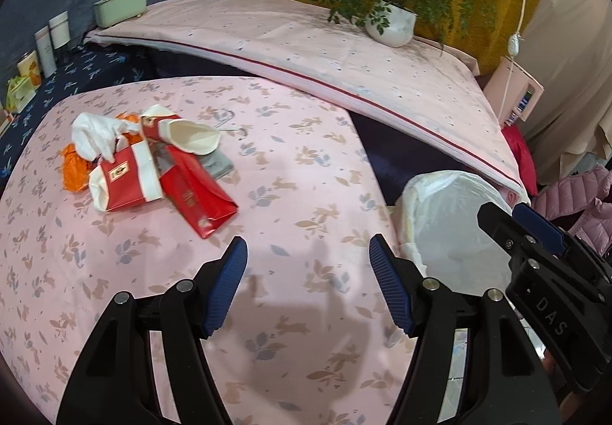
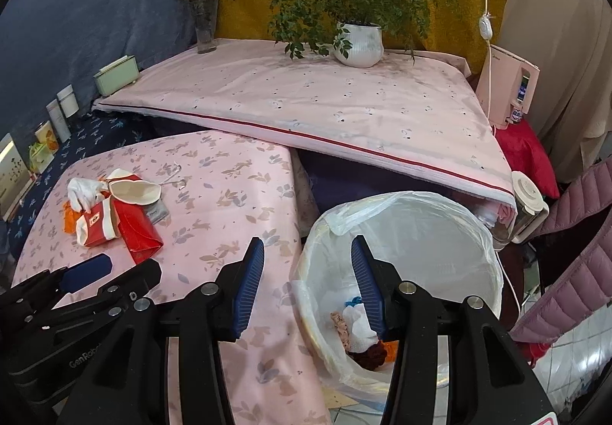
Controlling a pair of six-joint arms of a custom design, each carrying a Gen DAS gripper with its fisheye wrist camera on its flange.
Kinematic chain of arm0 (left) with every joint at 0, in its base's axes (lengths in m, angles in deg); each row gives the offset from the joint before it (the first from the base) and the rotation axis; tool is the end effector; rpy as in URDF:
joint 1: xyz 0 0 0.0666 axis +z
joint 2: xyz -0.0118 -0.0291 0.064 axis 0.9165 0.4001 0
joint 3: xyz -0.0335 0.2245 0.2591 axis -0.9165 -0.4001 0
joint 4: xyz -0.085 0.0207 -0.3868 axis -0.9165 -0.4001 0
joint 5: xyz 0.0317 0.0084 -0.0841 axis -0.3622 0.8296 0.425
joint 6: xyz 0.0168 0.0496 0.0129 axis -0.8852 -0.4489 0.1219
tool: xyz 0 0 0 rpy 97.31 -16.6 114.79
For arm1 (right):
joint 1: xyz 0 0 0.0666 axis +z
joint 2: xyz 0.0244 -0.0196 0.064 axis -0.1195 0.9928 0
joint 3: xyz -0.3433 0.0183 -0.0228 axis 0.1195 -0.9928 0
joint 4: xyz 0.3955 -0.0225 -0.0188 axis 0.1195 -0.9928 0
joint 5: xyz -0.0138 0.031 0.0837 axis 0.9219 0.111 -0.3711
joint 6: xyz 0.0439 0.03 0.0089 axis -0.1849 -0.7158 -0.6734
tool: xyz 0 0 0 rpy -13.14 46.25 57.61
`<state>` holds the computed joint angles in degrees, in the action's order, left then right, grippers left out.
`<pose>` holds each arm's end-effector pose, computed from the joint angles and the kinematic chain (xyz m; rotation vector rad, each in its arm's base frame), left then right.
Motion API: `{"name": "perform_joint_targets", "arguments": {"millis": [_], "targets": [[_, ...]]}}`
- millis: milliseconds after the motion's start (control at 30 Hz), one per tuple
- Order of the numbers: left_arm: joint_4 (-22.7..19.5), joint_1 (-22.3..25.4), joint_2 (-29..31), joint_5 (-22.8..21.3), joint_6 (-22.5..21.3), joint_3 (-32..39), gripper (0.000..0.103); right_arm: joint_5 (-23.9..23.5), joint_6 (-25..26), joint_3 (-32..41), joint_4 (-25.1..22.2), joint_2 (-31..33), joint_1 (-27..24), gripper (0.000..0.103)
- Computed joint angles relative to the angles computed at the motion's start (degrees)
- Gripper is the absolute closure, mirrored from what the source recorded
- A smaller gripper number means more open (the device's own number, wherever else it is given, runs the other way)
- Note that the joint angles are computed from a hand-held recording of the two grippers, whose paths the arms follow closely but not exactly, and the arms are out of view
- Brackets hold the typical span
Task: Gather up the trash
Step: 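Move both open tools back over the remaining trash on the table, then grasp the red-and-white paper cup with the left tool while the right tool grasps the red box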
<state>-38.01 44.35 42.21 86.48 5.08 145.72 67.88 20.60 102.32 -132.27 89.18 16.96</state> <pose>0.4555 -0.1881 0.4250 0.2133 2.4595 -0.3652 0.4134 0.1661 0.4565 0.2452 2.3456 -0.1004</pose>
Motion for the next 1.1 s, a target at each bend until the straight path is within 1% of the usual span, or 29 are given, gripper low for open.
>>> {"name": "perform_joint_targets", "arguments": {"millis": [433,700,933,1000,1100], "targets": [[-0.24,6.84,-1.54,-0.57,-0.46,-3.04,0.040,-1.11,-0.79,4.81,-0.65,5.88,4.82,0.056],[-0.34,12.43,-1.13,0.17,-0.25,-3.97,0.040,-3.02,-0.66,8.94,-0.88,10.76,6.87,0.056],[-1.16,17.15,1.74,2.21,1.16,-1.91,0.040,-5.31,-0.05,13.99,-1.04,16.62,8.45,0.056],[-1.37,18.42,3.06,3.36,1.82,-0.75,0.040,-6.00,0.16,15.63,-1.12,18.44,8.72,0.056],[-1.59,19.52,5.26,3.88,2.04,1.16,0.040,-6.87,0.72,18.44,-1.30,21.55,9.01,0.056]]}}
